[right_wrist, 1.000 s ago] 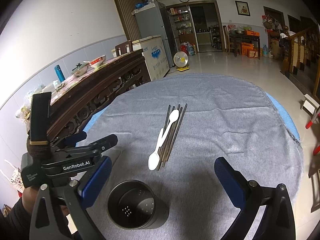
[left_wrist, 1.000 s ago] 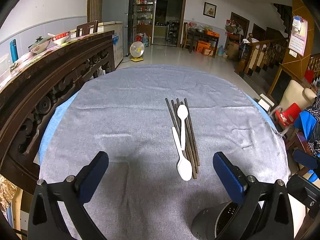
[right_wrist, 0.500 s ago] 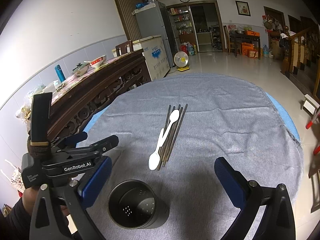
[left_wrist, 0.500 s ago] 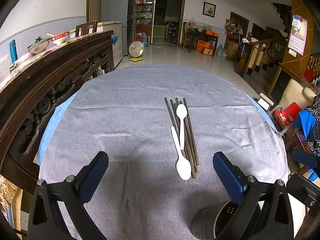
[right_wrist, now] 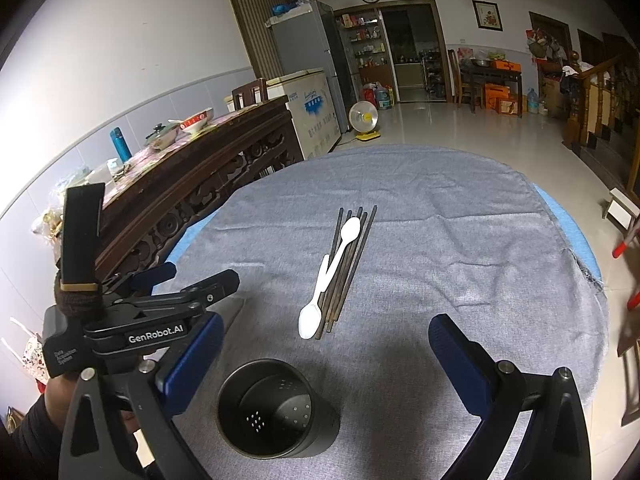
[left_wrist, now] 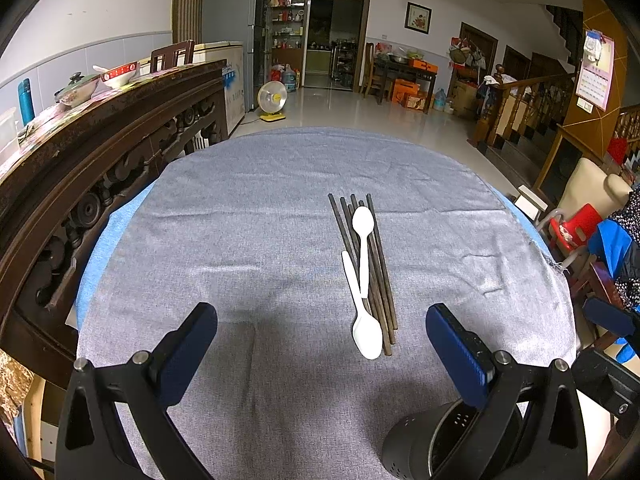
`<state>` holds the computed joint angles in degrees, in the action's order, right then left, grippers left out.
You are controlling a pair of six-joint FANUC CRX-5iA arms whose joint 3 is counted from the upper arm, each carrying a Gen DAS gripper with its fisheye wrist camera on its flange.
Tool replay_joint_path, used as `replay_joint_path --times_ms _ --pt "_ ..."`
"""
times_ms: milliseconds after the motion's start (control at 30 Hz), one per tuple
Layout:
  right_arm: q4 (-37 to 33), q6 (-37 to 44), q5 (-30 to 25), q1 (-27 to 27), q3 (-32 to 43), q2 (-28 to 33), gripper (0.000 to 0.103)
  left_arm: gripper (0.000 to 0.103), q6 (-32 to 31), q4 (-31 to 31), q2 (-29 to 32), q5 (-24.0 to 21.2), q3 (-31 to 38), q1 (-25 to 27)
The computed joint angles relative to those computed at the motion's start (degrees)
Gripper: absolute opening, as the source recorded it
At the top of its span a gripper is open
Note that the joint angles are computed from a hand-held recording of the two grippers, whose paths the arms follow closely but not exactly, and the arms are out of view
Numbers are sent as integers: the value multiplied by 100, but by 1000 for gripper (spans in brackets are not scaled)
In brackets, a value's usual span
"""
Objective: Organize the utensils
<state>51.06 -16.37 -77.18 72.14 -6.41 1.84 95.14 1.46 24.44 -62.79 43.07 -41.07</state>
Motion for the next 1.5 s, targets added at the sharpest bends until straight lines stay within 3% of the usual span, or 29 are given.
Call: replay_joint_path --times_ms 400,600,867,1000,1167,1333,1500 --pt "-8 -6 20 -13 11 -2 103 103 23 7 23 -34 19 6" --pt "-91 -33 286 -123 -162 -304 103 103 34 -32 163 -248 192 54" --pt "-1293 604 797 -882 -393 -948 103 103 240 -130 611 -836 749 207" --pt "-2229 1051 1810 -1630 -695 -1224 95 103 330 -113 892 -1192 1066 262" --pt "-3594 2374 2139 -2465 -148 -756 62 103 261 -12 1015 -1221 1063 301" --pt "-4478 3540 1715 -3132 830 165 61 103 173 69 1283 -1435 1367 314" --pt "-4934 4224 1166 -3608 1797 1036 60 103 224 107 1518 -1606 1648 351"
